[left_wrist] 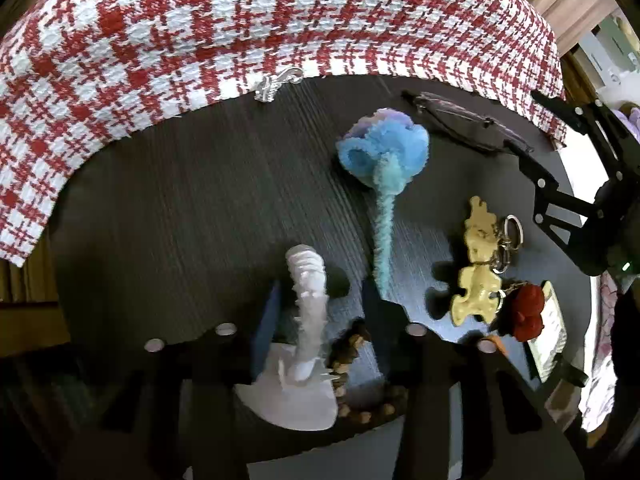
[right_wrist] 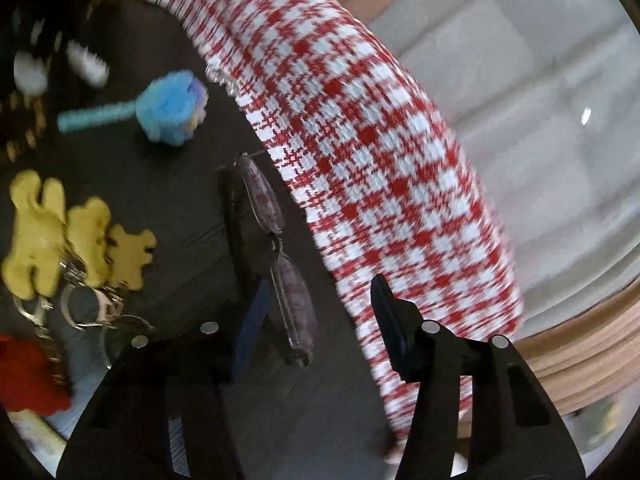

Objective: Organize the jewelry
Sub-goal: 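Grasp the white ring-holder stand with the left tool while the right tool grasps the black glasses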

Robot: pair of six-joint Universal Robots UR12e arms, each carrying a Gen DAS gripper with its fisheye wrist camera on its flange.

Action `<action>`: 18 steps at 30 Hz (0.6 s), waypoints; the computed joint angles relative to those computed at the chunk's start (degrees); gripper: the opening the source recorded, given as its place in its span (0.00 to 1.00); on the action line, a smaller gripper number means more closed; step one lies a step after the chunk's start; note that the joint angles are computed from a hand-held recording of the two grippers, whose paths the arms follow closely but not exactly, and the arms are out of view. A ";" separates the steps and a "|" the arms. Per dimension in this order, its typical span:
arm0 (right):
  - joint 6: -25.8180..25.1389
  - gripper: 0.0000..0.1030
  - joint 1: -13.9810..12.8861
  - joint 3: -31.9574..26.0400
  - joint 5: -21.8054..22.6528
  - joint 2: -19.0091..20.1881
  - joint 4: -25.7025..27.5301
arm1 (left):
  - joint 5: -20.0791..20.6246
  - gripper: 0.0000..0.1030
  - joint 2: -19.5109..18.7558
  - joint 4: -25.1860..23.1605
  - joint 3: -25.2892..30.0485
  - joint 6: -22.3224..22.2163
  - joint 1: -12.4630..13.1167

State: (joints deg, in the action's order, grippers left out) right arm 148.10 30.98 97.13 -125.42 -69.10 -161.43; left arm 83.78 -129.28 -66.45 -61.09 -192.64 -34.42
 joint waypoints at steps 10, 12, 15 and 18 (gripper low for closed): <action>-1.14 0.35 1.48 -2.72 -8.23 3.71 0.58 | -0.96 0.15 2.70 4.60 -4.93 -1.91 1.06; -0.22 0.30 1.28 -3.05 -8.66 3.92 2.28 | 2.32 0.15 3.54 5.40 -6.05 -2.46 0.77; 1.64 0.17 0.81 -3.94 -8.84 4.46 5.52 | 6.97 0.15 4.24 7.13 -7.25 -3.49 0.17; 0.35 0.07 0.75 -4.04 -9.73 5.40 4.99 | 5.81 0.15 5.25 8.29 -8.68 -5.63 0.61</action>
